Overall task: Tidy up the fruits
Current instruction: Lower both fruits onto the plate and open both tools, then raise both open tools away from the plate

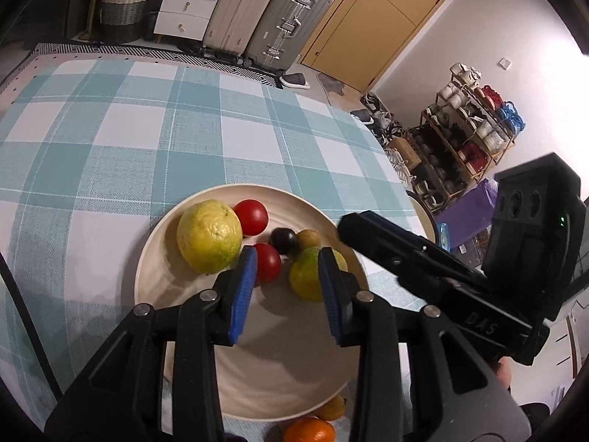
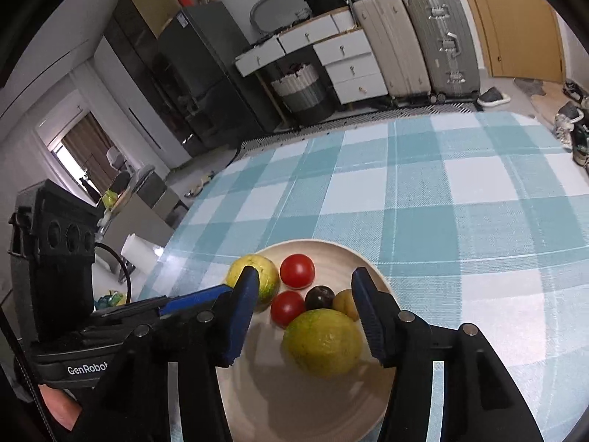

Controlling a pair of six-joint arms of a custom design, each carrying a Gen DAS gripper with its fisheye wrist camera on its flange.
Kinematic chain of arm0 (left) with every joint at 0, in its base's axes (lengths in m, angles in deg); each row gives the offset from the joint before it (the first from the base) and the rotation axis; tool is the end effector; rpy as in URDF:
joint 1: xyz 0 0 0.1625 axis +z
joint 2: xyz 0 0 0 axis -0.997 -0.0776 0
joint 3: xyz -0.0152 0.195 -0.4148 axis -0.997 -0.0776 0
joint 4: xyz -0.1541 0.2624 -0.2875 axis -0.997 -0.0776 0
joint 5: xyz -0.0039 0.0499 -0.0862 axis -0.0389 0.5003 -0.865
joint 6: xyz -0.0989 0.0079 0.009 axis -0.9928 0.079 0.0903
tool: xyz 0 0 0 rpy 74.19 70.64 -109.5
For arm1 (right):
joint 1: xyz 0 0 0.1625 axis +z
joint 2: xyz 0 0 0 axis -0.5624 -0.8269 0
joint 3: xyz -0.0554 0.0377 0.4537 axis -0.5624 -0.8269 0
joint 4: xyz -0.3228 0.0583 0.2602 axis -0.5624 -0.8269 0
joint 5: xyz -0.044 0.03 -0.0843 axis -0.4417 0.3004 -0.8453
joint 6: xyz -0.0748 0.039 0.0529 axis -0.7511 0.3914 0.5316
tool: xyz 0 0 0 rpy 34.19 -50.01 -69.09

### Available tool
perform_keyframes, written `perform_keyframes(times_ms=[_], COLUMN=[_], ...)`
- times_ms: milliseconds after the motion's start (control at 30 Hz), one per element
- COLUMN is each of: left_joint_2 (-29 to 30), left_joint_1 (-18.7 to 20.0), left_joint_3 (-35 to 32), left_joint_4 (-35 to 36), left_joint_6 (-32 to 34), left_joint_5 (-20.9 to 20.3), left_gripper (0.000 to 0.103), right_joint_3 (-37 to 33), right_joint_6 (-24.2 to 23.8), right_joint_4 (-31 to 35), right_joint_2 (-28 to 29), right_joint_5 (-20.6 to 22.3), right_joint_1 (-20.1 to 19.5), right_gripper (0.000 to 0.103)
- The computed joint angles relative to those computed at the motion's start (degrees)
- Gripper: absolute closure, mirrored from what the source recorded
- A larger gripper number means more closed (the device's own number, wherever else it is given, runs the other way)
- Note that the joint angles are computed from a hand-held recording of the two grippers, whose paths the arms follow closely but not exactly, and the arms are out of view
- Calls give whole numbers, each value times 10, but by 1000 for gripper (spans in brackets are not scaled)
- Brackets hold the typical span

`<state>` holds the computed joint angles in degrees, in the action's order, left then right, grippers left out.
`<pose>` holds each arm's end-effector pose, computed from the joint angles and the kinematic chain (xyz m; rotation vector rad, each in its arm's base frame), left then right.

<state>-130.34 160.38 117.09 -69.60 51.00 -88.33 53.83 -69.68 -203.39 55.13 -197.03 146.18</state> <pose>-0.0217 -0.6692 0.3122 0.5548 2.8402 -0.6023 0.3475 -0.6083 -0.0151 0.3701 -2.6867 0.9807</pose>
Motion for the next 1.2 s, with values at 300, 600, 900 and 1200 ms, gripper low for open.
perform_keyframes(times_ms=[300, 600, 900, 1200], left_joint_2=[-44, -104, -159, -212], left_joint_1=[-22, -50, -76, -111], left_joint_3=[38, 99, 146, 202], left_joint_4=[-10, -36, -36, -63], left_joint_6=[-9, -3, -11, 2], left_joint_5=[23, 74, 112, 174], left_gripper=[69, 66, 52, 30], right_joint_3=[37, 85, 120, 147], right_joint_6=[-10, -16, -34, -43], right_joint_4=[-60, -135, -180, -217], right_joint_2=[-16, -35, -45, -43], right_joint_5=[-17, -56, -73, -94], right_joint_1=[23, 57, 88, 117], right_gripper=[35, 30, 20, 13])
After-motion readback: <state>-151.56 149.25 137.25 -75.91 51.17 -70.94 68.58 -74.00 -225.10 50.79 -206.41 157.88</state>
